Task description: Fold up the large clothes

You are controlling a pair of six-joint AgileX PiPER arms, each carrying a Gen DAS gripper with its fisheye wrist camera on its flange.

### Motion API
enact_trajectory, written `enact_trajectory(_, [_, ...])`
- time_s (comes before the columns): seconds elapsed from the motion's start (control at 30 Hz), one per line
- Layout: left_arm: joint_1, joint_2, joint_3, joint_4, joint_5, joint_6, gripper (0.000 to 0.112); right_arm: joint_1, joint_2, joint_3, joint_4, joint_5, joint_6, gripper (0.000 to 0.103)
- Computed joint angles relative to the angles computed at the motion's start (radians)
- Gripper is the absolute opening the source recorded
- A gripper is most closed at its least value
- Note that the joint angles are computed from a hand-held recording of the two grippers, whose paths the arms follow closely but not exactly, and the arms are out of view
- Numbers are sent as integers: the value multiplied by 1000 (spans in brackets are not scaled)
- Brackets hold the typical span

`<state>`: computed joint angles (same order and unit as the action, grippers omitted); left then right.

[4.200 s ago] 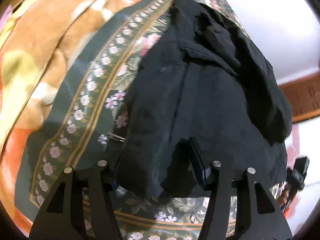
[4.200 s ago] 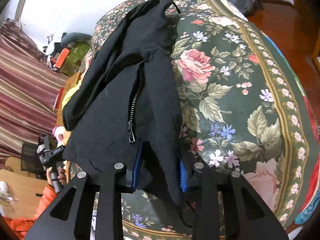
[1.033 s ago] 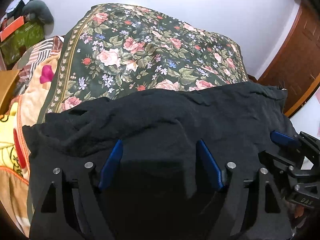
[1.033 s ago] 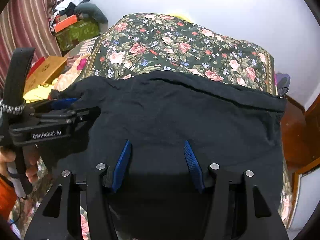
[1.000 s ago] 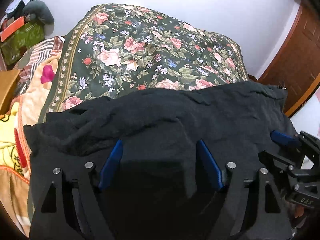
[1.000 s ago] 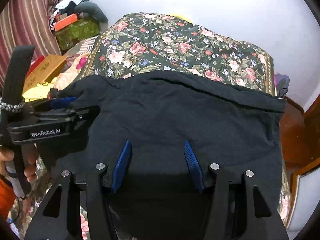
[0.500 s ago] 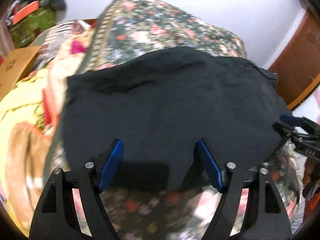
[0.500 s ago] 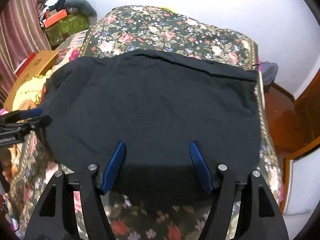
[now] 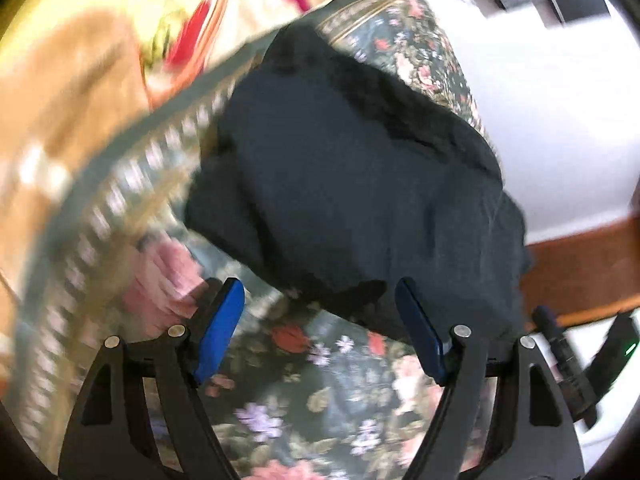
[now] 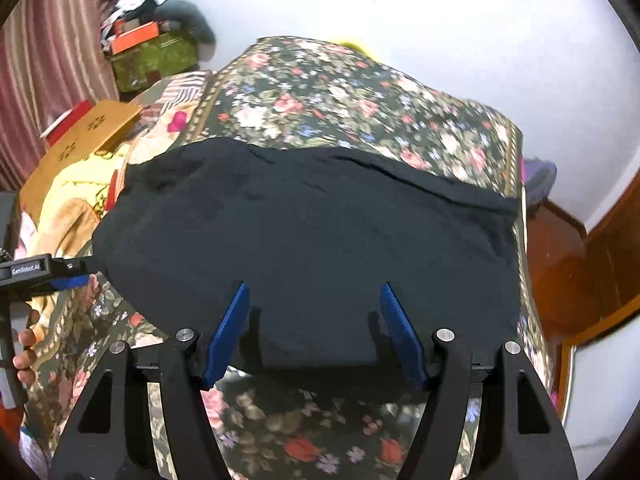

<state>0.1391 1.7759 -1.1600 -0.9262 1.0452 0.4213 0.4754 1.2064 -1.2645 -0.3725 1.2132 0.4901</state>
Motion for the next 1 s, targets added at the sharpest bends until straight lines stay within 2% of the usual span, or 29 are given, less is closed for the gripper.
enact_trajectory(0.2, [36, 122, 38, -266, 62, 53, 76, 6, 63, 55, -22, -49, 6, 64])
enact_trajectory(0.33, [7, 175, 20, -348, 1, 57, 76, -103, 27, 127, 94, -163, -32, 68])
enact_trajectory(0.43, [-33, 182, 4, -377, -77, 67, 77, -141, 17, 134, 143, -185, -52, 69])
enact_trajectory(0.53, [-116, 146, -24, -292, -234, 1, 77, -143, 16, 142, 154, -203, -43, 70])
enact_trajectory(0.6, [-184, 114, -50, -155, -349, -115, 75, -124, 15, 143, 134, -198, -25, 70])
enact_trajectory(0.67, [-220, 97, -71, -35, -418, -220, 62, -115, 24, 129, 134, -178, -27, 70])
enact_trajectory(0.7, [-233, 93, -87, 20, -445, -259, 49, -121, 28, 121, 142, -169, -36, 70])
enact_trajectory(0.73, [-238, 80, -96, 59, -458, -273, 44, -127, 31, 110, 154, -155, -44, 70])
enact_trajectory(0.87, [-284, -10, -128, 303, -504, -394, 40, -161, 28, 68, 213, -106, -59, 70])
enact_trajectory(1.0, [-235, -166, -96, 326, -508, -313, 39, -158, 21, 41, 256, -101, -35, 70])
